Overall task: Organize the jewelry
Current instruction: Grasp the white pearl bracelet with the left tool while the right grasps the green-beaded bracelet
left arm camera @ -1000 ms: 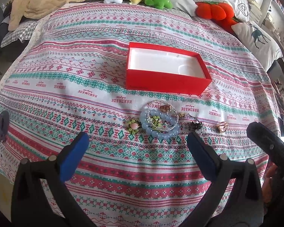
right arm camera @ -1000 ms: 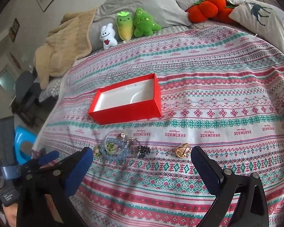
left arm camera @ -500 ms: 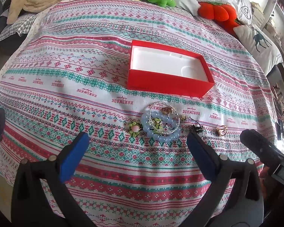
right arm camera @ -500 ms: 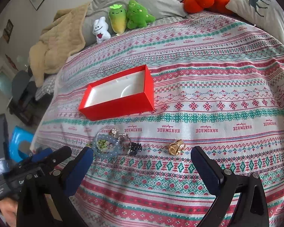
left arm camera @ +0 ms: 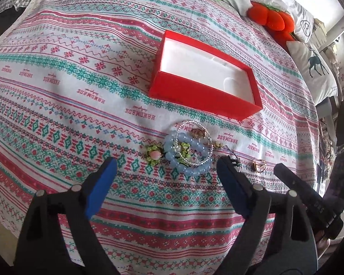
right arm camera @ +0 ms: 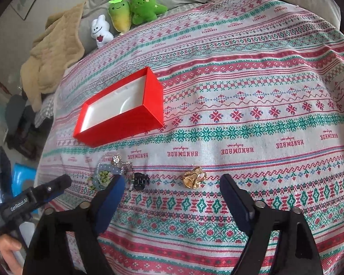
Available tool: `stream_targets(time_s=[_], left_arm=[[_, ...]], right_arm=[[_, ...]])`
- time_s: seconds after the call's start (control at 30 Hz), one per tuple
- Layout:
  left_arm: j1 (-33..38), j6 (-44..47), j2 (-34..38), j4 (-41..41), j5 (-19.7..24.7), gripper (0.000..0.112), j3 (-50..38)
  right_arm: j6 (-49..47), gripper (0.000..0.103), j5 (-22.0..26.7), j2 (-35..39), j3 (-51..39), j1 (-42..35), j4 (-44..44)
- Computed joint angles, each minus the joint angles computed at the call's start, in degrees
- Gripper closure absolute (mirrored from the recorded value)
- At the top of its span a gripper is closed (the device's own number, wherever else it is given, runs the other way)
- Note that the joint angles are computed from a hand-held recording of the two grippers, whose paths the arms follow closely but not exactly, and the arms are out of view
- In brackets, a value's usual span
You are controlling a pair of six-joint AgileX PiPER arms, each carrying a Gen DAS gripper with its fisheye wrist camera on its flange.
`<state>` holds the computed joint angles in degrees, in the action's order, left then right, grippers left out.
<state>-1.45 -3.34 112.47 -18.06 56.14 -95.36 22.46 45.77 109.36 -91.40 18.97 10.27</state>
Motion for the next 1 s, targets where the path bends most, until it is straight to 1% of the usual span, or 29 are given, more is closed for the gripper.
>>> stream_targets(time_s=[0.07, 0.1, 0.13, 0.17, 0.23, 0.27, 0.43, 0.57, 0.63, 0.67, 0.73, 0.83, 0.9, 0.93, 1.0], left_arm=[[-0.34, 0.65, 0.50, -1.09, 0.36, 0.037, -0.11], [-0.15, 1.17, 0.87, -2.00, 0.67, 0.041, -0.40], [0.10, 1.62, 1.39, -2.99, 0.97, 0.050, -0.69], [0.45, 2.11, 1.99, -4.38, 1.52, 0.058, -1.06], [1.04, 2.69, 3.08, -6.43, 2.49, 0.067, -1.99], [1.04, 2.52, 3.47, -6.62, 2.58, 0.069, -2.33], [-0.36, 1.16, 4.54, -5.10, 1.73, 0.069, -3.43], [-1.70, -0.72, 6.00, -4.01, 1.69, 0.069, -5.00], [-1.77, -1.63, 6.76, -3.47, 1.66, 0.069, -5.62], [-1.87, -2.24, 7.07, -2.94, 1.35, 0.069, -5.88], [-1.96, -3.10, 7.88, -1.52, 1.26, 0.069, -6.98], [-2.58, -4.54, 9.61, 0.49, 1.25, 0.069, -9.21], [-3.37, -5.78, 10.85, 2.27, 1.31, 0.069, -10.99], [-3.77, -6.36, 11.36, 3.42, 1.34, 0.070, -11.81], [-4.55, -7.12, 12.05, 5.61, 1.07, 0.073, -12.86]], right_arm=[[-1.02, 0.036, 0.76, 0.84, -0.46, -0.68, 2.25], [-1.70, 0.042, 1.07, 1.21, -0.57, -1.13, 3.73], [-2.29, 0.046, 1.29, 1.47, -0.67, -1.51, 4.78], [-2.57, 0.047, 1.28, 1.60, -0.58, -1.76, 5.44], [-2.79, 0.052, 1.28, 1.62, -0.48, -2.13, 6.21], [-3.09, 0.053, 1.12, 1.58, -0.37, -2.37, 6.77], [-4.09, 0.053, 1.21, 1.67, -0.72, -2.58, 8.21], [-7.05, 0.053, 1.44, 2.04, -1.12, -2.73, 11.48], [-11.02, 0.059, 1.94, 2.76, -1.27, -3.56, 16.74], [-13.65, 0.060, 2.42, 3.20, -1.09, -4.24, 20.52], [-17.59, 0.060, 3.74, 4.41, -0.90, -5.24, 27.19], [-20.13, 0.060, 5.01, 6.08, -1.47, -5.20, 32.19], [-19.33, 0.061, 4.93, 6.88, -2.40, -4.48, 31.81], [-18.50, 0.064, 4.85, 7.36, -3.18, -4.07, 31.06], [-17.97, 0.066, 5.20, 8.66, -4.63, -3.66, 31.30]])
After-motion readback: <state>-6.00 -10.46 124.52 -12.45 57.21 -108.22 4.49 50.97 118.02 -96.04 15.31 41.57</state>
